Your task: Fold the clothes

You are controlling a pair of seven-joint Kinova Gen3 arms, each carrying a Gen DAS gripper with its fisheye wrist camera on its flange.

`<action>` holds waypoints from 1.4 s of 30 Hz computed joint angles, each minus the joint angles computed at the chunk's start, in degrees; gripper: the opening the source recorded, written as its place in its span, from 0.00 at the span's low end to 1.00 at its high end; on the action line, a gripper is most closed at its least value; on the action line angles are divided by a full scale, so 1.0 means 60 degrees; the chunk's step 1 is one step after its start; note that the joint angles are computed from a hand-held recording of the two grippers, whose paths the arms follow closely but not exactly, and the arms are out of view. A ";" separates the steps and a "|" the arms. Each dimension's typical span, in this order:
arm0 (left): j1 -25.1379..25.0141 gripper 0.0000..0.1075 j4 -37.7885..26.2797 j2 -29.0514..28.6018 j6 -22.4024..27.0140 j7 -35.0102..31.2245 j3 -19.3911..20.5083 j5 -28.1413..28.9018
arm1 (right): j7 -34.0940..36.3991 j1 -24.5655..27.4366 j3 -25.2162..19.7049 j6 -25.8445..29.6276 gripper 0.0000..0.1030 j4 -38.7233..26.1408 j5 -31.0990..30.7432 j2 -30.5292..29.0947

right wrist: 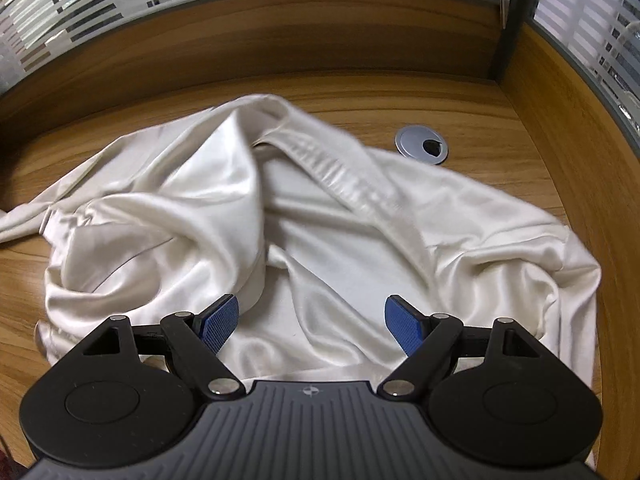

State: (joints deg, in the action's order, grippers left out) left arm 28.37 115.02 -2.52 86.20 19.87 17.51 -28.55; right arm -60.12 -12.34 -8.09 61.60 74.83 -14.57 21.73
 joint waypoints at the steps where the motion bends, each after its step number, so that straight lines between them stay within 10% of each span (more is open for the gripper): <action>1: 0.0086 0.14 0.0089 -0.0217 -0.0130 0.0218 0.0089 -0.0022 | 0.0025 0.0004 0.0002 -0.0064 0.82 0.0048 0.0011 -0.0029; 11: 0.0431 0.50 -0.0497 -0.0269 -0.1482 0.0234 0.0880 -0.1210 | 0.0144 0.0306 0.0245 -0.0524 0.82 -0.0011 0.0360 0.0136; 33: 0.1172 0.58 -0.3851 0.3738 -0.6372 -0.4361 -0.1348 -0.1985 | 0.0373 0.0735 0.0179 0.1087 0.62 -0.2685 0.0383 0.2530; 34: 0.1188 0.58 -0.4042 0.3910 -0.6426 -0.4548 -0.1433 -0.1892 | 0.0444 0.0729 0.0161 0.1021 0.59 -0.2701 0.0397 0.2554; 37: 0.1144 0.58 -0.4641 0.4468 -0.6618 -0.5122 -0.1698 -0.1567 | 0.0417 0.0722 0.0173 0.0955 0.10 -0.2907 0.0374 0.2638; 40: 0.0952 0.55 -0.4839 0.4708 -0.7038 -0.5697 -0.1871 -0.1049 | 0.0228 0.0806 0.0146 0.0818 0.03 -0.3103 0.0204 0.2658; 42: 0.0908 0.20 -0.5243 0.5015 -0.6942 -0.6122 -0.1954 -0.0678 | 0.0198 0.0896 0.0063 0.0493 0.03 -0.3133 0.0021 0.2551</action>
State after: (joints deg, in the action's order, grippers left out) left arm 33.82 83.57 27.57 44.54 -16.86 5.78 -32.62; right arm -58.93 -6.97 -7.71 64.55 56.04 -14.45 37.04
